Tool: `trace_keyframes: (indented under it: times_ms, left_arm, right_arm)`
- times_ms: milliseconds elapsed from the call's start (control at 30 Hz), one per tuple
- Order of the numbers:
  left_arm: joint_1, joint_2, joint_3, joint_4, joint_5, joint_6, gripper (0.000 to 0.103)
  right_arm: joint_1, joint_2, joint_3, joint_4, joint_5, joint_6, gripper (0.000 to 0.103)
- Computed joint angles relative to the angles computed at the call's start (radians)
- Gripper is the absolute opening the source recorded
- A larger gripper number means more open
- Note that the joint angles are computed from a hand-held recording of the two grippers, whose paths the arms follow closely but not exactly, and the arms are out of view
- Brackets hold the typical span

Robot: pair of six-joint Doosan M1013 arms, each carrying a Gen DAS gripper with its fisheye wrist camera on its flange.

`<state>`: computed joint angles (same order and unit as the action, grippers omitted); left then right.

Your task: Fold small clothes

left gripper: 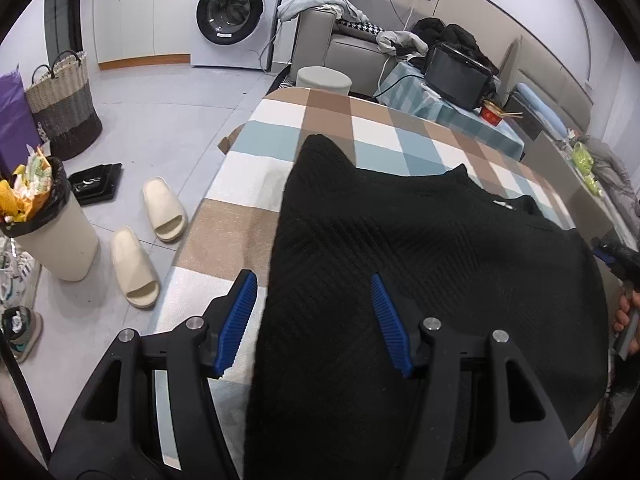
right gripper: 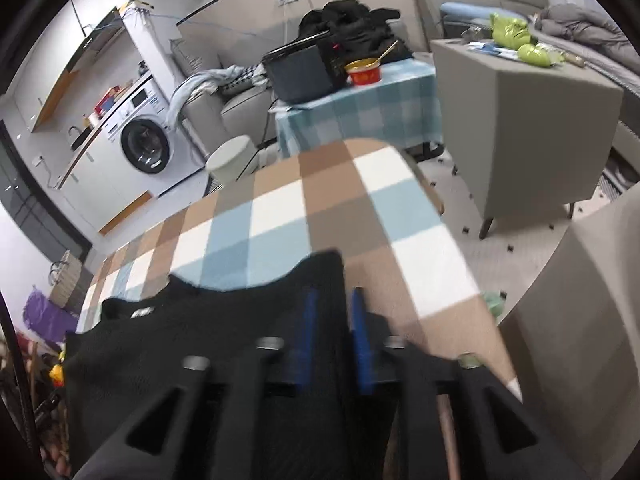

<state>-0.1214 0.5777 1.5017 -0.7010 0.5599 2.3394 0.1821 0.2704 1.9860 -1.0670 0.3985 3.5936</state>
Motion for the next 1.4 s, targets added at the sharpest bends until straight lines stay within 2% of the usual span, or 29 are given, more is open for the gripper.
trace_keyframes:
  times_ms: [33,67,167,200,233,267,367,400,433,467,533,633,667,700,767,867,900,967,1033,1067,1200,1267,1367,1400]
  left_arm:
    - [-0.002,-0.001,-0.001,0.028,-0.003,-0.025,0.056]
    - [0.0,-0.001,-0.001,0.035,0.002,-0.033,0.056]
    - [0.005,-0.01,0.01,0.017,0.005,-0.014,0.056]
    - [0.006,-0.015,0.018,0.009,0.001,-0.002,0.056]
    - [0.007,-0.02,0.024,0.01,0.0,0.0,0.056]
    - [0.007,-0.026,0.033,0.015,-0.003,-0.003,0.056]
    - [0.012,-0.048,0.064,-0.009,-0.004,0.032,0.057]
    - [0.014,-0.058,0.078,-0.017,-0.007,0.048,0.058]
    - [0.016,-0.068,0.091,-0.024,-0.01,0.064,0.063]
    - [0.017,-0.078,0.106,-0.021,-0.014,0.072,0.072]
    - [0.021,-0.095,0.131,-0.027,-0.018,0.098,0.08]
    - [0.029,-0.112,0.16,-0.026,0.003,0.122,0.082]
    - [0.031,-0.114,0.167,-0.022,0.002,0.121,0.082]
    - [0.03,-0.117,0.173,-0.011,0.002,0.113,0.082]
    - [0.032,-0.12,0.184,0.011,0.002,0.093,0.082]
    - [0.036,-0.126,0.197,0.01,-0.001,0.089,0.082]
    - [0.036,-0.131,0.203,0.008,-0.007,0.092,0.082]
    - [0.038,-0.137,0.211,0.01,-0.011,0.093,0.082]
    - [0.041,-0.144,0.22,0.012,-0.018,0.095,0.082]
    - [0.043,-0.148,0.224,0.011,-0.023,0.097,0.082]
    - [0.05,-0.149,0.227,0.012,-0.007,0.085,0.082]
    - [0.049,-0.148,0.226,0.036,0.003,0.073,0.082]
    - [0.042,-0.158,0.242,0.074,-0.012,0.075,0.082]
    - [0.042,-0.163,0.249,0.074,-0.013,0.089,0.082]
  right_arm:
    - [0.005,-0.007,0.007,-0.015,-0.009,0.011,0.041]
    - [0.011,-0.011,0.011,-0.006,-0.012,-0.006,0.041]
    - [0.029,-0.035,0.025,0.11,-0.032,-0.154,0.044]
    - [0.039,-0.044,0.035,0.121,-0.032,-0.163,0.05]
    - [0.051,-0.058,0.049,0.128,-0.035,-0.166,0.06]
    - [0.063,-0.069,0.062,0.125,-0.036,-0.157,0.064]
    - [0.104,-0.1,0.097,0.126,-0.036,-0.161,0.065]
    - [0.121,-0.107,0.105,0.132,-0.024,-0.166,0.071]
    - [0.138,-0.113,0.114,0.142,-0.012,-0.178,0.081]
    - [0.152,-0.118,0.123,0.138,-0.006,-0.173,0.085]
    - [0.183,-0.127,0.147,0.11,-0.009,-0.128,0.086]
    - [0.206,-0.122,0.164,0.171,-0.021,-0.157,0.086]
    - [0.213,-0.119,0.17,0.15,-0.024,-0.129,0.086]
    - [0.218,-0.115,0.175,0.12,-0.032,-0.095,0.086]
    - [0.218,-0.107,0.179,0.093,-0.053,-0.069,0.078]
    - [0.22,-0.088,0.155,0.122,-0.019,-0.128,0.04]
    - [0.217,-0.085,0.149,0.13,-0.019,-0.14,0.021]
    - [0.221,-0.09,0.139,0.098,0.002,-0.123,0.01]
    - [0.253,-0.105,0.135,-0.007,0.07,-0.048,0.007]
    - [0.262,-0.11,0.131,0.002,0.104,-0.054,0.007]
    - [0.252,-0.084,0.102,0.178,0.181,-0.212,0.007]
    - [0.242,-0.078,0.1,0.224,0.178,-0.238,0.012]
    - [0.254,-0.096,0.11,0.172,0.185,-0.175,0.023]
    - [0.264,-0.104,0.114,0.143,0.196,-0.134,0.034]
